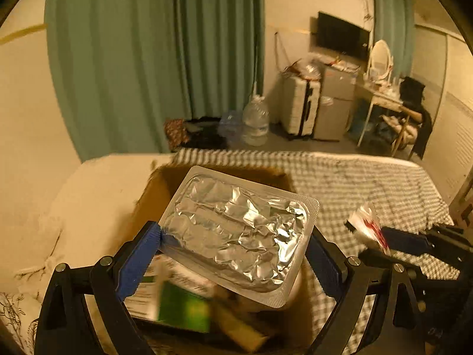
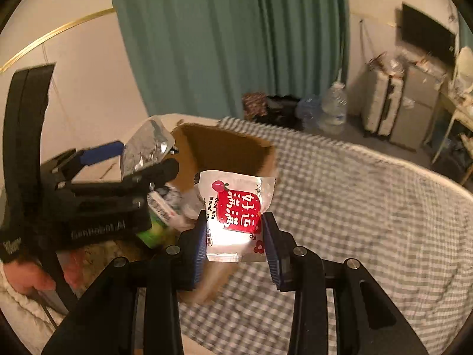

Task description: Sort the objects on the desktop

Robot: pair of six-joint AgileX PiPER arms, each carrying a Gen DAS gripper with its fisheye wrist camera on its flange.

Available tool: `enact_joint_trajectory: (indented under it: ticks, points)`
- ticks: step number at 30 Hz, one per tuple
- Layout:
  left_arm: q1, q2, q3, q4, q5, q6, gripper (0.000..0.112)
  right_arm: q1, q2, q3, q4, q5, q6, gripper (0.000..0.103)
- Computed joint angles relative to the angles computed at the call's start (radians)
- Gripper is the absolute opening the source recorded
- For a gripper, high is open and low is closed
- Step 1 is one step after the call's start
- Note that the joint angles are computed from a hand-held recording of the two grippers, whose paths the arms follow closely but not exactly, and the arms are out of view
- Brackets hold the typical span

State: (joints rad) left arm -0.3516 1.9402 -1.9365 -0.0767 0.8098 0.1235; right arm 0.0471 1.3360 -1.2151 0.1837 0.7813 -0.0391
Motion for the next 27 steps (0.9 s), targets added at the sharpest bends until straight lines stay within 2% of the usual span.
enact_joint_trajectory:
  ticks: [4, 5, 6, 7, 12, 16, 19, 21, 24, 27]
  points:
    - [0.051, 0.095, -0.093, -0.021, 0.074, 0.022, 0.097, 0.036, 0.147, -0.102, 0.004, 0.010, 0.040, 0.038]
    - [0.056, 0.122, -0.125, -0.030, 0.099, 0.028, 0.098, 0.032, 0.163, -0.118, 0.021, 0.014, 0.031, 0.050]
    - [0.062, 0.146, -0.154, -0.027, 0.114, 0.024, 0.099, 0.030, 0.185, -0.142, 0.025, 0.020, 0.039, 0.074]
    - [0.068, 0.147, -0.143, -0.025, 0.109, 0.023, 0.103, 0.030, 0.188, -0.145, -0.003, 0.011, 0.067, 0.079]
    - [0.087, 0.172, -0.179, -0.001, 0.140, -0.015, 0.103, -0.018, 0.145, -0.129, 0.010, -0.013, 0.054, 0.080]
    - [0.099, 0.085, -0.056, -0.026, 0.059, 0.030, 0.103, -0.074, 0.085, -0.090, -0.001, -0.013, 0.021, 0.081]
    - [0.086, 0.023, -0.001, -0.050, 0.030, 0.047, 0.103, -0.137, 0.037, -0.061, 0.008, -0.009, -0.004, 0.081]
    - [0.069, -0.008, 0.017, -0.036, 0.032, 0.030, 0.103, -0.193, -0.012, -0.028, 0.035, 0.002, -0.032, 0.083]
    - [0.037, -0.066, 0.077, 0.002, 0.008, -0.013, 0.103, -0.234, -0.090, 0.020, -0.034, 0.022, -0.001, 0.083]
    - [0.002, -0.141, 0.191, 0.048, -0.043, -0.066, 0.103, -0.327, -0.186, 0.107, 0.034, 0.028, -0.086, 0.086]
